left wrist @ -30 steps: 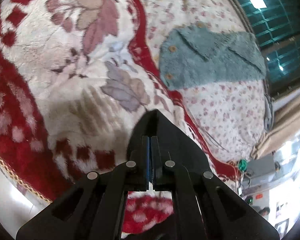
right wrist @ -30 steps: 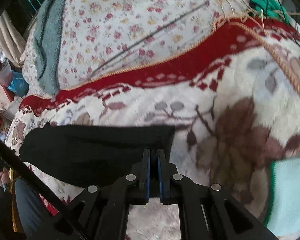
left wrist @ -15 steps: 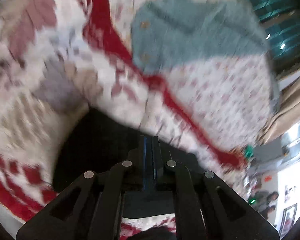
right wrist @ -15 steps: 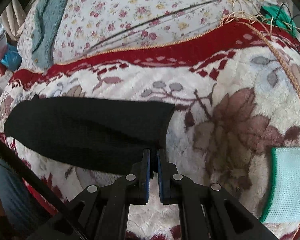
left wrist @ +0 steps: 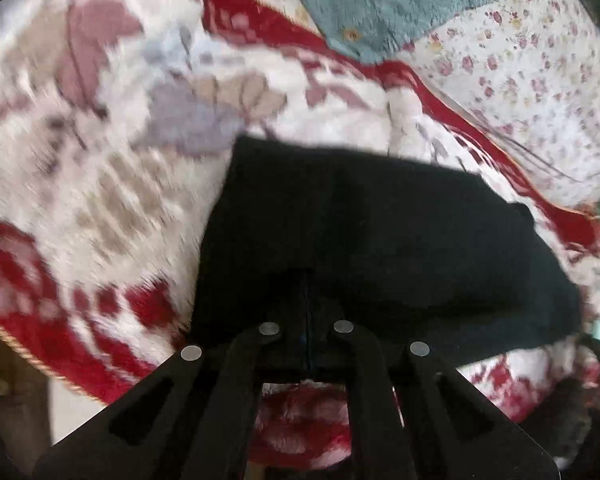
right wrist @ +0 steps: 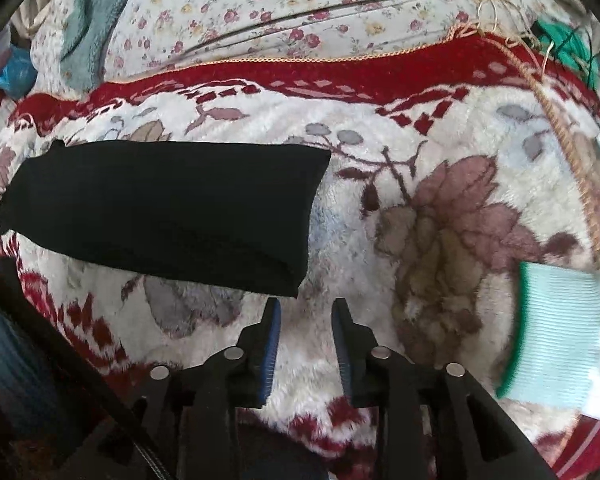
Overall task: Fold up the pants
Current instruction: 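Fold the pants over with the left gripper toward the right gripper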
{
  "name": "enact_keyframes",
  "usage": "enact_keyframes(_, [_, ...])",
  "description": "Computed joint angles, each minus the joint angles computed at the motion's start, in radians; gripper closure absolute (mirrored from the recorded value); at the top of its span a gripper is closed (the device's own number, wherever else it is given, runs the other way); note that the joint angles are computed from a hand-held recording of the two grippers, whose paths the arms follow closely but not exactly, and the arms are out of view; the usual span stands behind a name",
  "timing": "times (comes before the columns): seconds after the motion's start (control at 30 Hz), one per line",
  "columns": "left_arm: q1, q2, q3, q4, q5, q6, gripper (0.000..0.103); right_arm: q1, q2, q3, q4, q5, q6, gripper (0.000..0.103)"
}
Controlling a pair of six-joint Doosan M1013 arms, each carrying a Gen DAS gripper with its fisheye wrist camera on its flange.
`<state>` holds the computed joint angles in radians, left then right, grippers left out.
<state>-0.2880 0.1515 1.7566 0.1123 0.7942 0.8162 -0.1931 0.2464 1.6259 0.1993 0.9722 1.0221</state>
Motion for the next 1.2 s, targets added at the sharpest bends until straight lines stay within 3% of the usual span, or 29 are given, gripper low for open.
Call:
enact_keyframes(0.03, [-0.017, -0.005, -0.007, 0.053, -0.003, -0.054, 0.101, 0.006, -0.006, 0.0, -0.027, -0.007, 0.021, 0.072])
enact_keyframes(0.1, [-0.025, -0.029, 0.005, 0.022, -0.108, -0.073, 0.1, 0.017, -0.021, 0.004, -0.079, -0.034, 0.061, 0.072])
enact_keyframes(0.17, [-0.014, -0.028, 0.002, -0.155, -0.19, 0.056, 0.1, 0.025, -0.034, 0.006, -0.106, -0.07, 0.094, 0.072])
enact_keyframes(0.23, [-0.011, 0.008, -0.031, -0.345, -0.206, 0.219, 0.1, 0.034, -0.045, 0.008, -0.126, -0.11, 0.121, 0.072])
enact_keyframes(0.3, [-0.02, 0.066, -0.085, -0.46, -0.14, 0.35, 0.1, 0.046, -0.053, 0.011, -0.159, -0.144, 0.158, 0.072])
enact_keyframes(0.4, [-0.031, 0.129, -0.135, -0.465, 0.062, 0.399, 0.099, 0.048, -0.065, 0.014, -0.141, -0.155, 0.15, 0.072])
enact_keyframes(0.47, [-0.022, 0.098, -0.09, -0.479, 0.052, 0.431, 0.099, 0.042, -0.073, 0.019, -0.11, -0.16, 0.127, 0.072])
enact_keyframes(0.63, [0.062, 0.035, 0.007, -0.657, 0.044, 0.508, 0.1, 0.03, -0.066, 0.017, -0.058, -0.155, 0.117, 0.072])
enact_keyframes(0.67, [0.063, 0.031, 0.004, -0.653, 0.047, 0.496, 0.101, 0.029, -0.062, 0.015, -0.054, -0.158, 0.129, 0.072])
enact_keyframes(0.77, [0.004, 0.022, -0.045, -0.439, 0.017, 0.345, 0.1, 0.024, -0.06, 0.014, -0.006, -0.163, 0.142, 0.072])
enact_keyframes(0.8, [-0.009, 0.02, -0.055, -0.42, -0.001, 0.332, 0.099, 0.02, -0.058, 0.011, 0.022, -0.161, 0.135, 0.072])
enact_keyframes(0.87, [-0.034, 0.031, -0.077, -0.5, -0.065, 0.395, 0.099, 0.012, -0.052, 0.004, 0.093, -0.151, 0.123, 0.072])
enact_keyframes(0.97, [-0.073, 0.078, -0.129, -0.529, -0.084, 0.43, 0.099, -0.001, -0.026, -0.014, 0.229, -0.116, 0.113, 0.072])
enact_keyframes(1.07, [-0.098, 0.15, -0.186, -0.555, -0.015, 0.447, 0.099, 0.007, 0.013, -0.033, 0.278, -0.075, 0.16, 0.072])
enact_keyframes(1.13, [-0.119, 0.191, -0.212, -0.503, 0.094, 0.422, 0.099, 0.02, 0.039, -0.041, 0.267, -0.038, 0.18, 0.072])
enact_keyframes(1.2, [-0.123, 0.178, -0.202, -0.495, 0.092, 0.426, 0.099, 0.035, 0.086, -0.072, 0.226, 0.084, 0.175, 0.066])
